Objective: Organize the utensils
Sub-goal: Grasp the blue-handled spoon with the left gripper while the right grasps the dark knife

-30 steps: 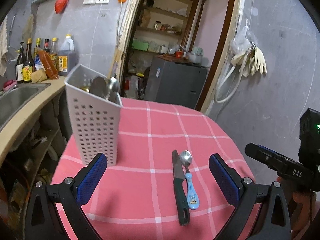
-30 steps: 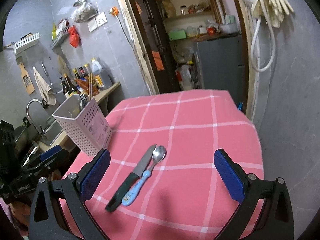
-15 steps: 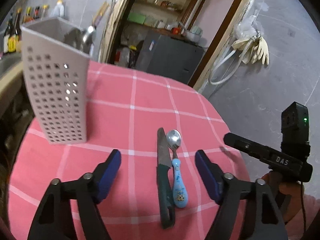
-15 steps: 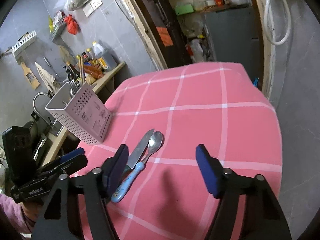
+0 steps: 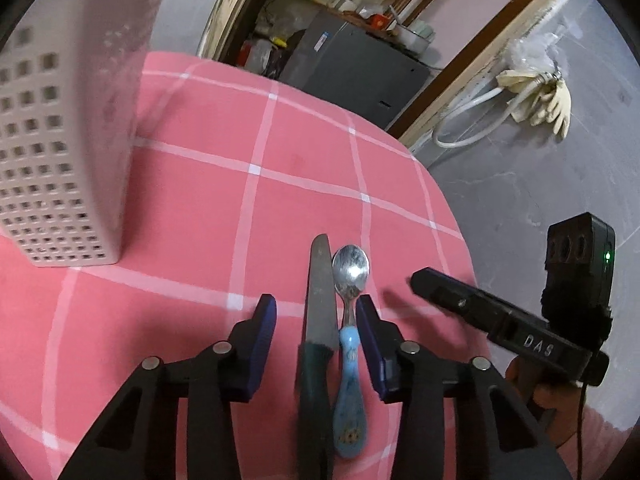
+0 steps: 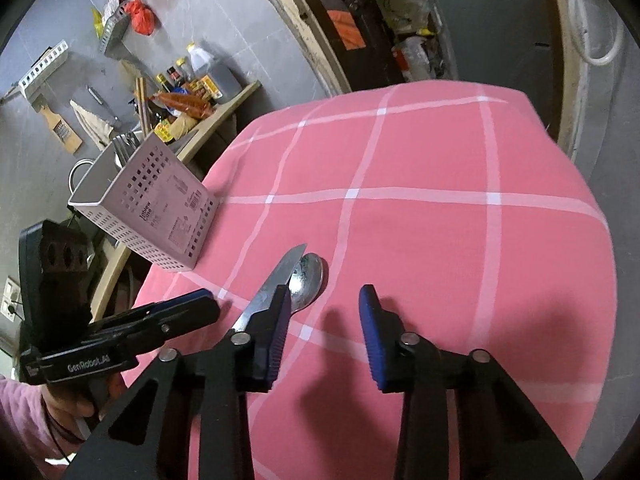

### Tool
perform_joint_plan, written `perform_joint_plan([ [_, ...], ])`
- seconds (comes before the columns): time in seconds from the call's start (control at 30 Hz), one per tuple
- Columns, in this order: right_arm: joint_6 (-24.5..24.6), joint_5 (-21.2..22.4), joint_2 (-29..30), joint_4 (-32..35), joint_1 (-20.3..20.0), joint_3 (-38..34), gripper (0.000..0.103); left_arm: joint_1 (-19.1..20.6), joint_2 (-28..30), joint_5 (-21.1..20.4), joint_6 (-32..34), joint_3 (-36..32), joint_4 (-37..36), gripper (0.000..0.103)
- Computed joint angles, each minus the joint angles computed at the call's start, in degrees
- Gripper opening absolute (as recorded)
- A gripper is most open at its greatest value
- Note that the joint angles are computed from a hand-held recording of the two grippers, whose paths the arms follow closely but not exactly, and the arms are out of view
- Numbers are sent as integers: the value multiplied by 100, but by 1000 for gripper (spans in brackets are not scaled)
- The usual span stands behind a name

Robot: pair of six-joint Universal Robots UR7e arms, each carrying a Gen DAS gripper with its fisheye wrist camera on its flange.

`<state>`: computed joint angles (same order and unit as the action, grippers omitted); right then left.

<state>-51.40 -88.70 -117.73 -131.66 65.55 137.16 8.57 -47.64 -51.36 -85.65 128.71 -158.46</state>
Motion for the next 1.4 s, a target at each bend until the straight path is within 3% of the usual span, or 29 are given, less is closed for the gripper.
perform_joint_plan([
  [0.17, 69, -112, 340, -16, 118, -91, 20, 263, 135, -195, 266, -72, -303, 30],
  [0.57, 181, -232, 812, 30, 226, -207, 14, 740, 222, -743, 577, -120, -892, 22],
  [0.8, 277, -251, 1034, 144, 278, -296, 11, 807, 236, -953, 660, -149, -970, 18],
  [0.97, 360, -268, 1108, 212, 271, -352, 4, 845, 250, -1063, 663, -144, -1083, 18],
  [1.23, 376, -283, 950, 158, 251, -278, 4, 946, 238, -1190, 719, -289, -841, 17],
  [1.4, 331, -237, 814, 256, 136, -299, 4, 1014, 226, -1289, 727, -271, -915, 10],
])
